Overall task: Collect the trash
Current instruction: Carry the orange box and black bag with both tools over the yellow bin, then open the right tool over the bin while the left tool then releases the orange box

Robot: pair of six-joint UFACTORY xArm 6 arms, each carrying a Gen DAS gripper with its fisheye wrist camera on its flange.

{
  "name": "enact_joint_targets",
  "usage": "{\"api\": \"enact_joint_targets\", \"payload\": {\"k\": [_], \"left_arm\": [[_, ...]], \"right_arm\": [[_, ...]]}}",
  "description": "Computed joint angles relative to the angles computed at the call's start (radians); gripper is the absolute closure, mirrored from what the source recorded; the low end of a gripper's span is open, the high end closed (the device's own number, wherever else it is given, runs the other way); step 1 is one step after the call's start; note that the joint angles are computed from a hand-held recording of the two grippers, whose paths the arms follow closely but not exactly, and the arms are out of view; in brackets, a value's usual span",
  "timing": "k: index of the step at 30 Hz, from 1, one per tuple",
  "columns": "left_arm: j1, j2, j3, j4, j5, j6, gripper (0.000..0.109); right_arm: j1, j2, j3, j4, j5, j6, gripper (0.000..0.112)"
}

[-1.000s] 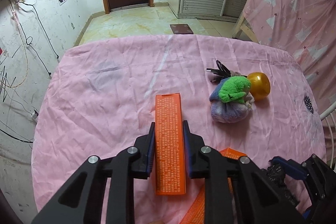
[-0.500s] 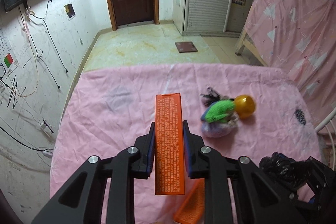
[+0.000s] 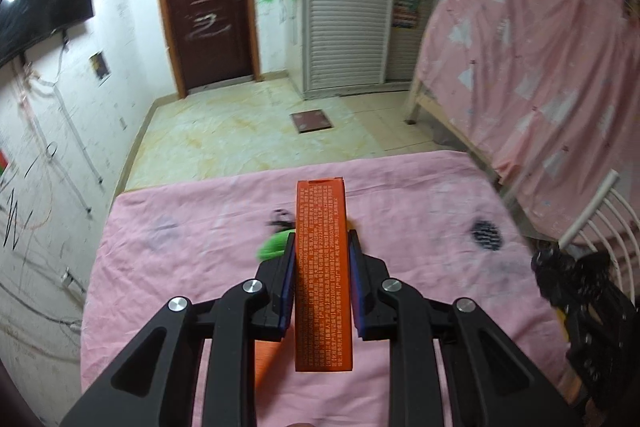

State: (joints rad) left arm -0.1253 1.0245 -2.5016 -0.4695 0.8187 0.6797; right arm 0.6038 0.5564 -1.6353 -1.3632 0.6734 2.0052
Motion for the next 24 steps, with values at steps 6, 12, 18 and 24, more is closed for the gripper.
{"api": "enact_joint_targets", "payload": {"k": [6, 12, 18, 24], "left_arm": [[-0.084, -0.238, 0.385, -0.075, -0.136, 0.126, 0.093], [-0.165, -0.354, 0.578, -0.092, -0.190, 0.172, 0.093], [-0.227, -0.398, 0.656, -0.109, -0.191, 0.188, 0.093], [-0.270, -0.410, 0.686, -0.125, -0.147, 0.206, 0.093]], "right_arm": [[0.008, -0.183, 0.255, -0.054, 0.104, 0.155, 0.079], [0.000, -0.297, 0.431, -0.065, 0.164, 0.266, 0.079], [-0.038, -0.367, 0.557, -0.096, 0.128, 0.386, 0.078], [-0.067, -0.404, 0.634, -0.089, 0.104, 0.460, 0.047]]}}
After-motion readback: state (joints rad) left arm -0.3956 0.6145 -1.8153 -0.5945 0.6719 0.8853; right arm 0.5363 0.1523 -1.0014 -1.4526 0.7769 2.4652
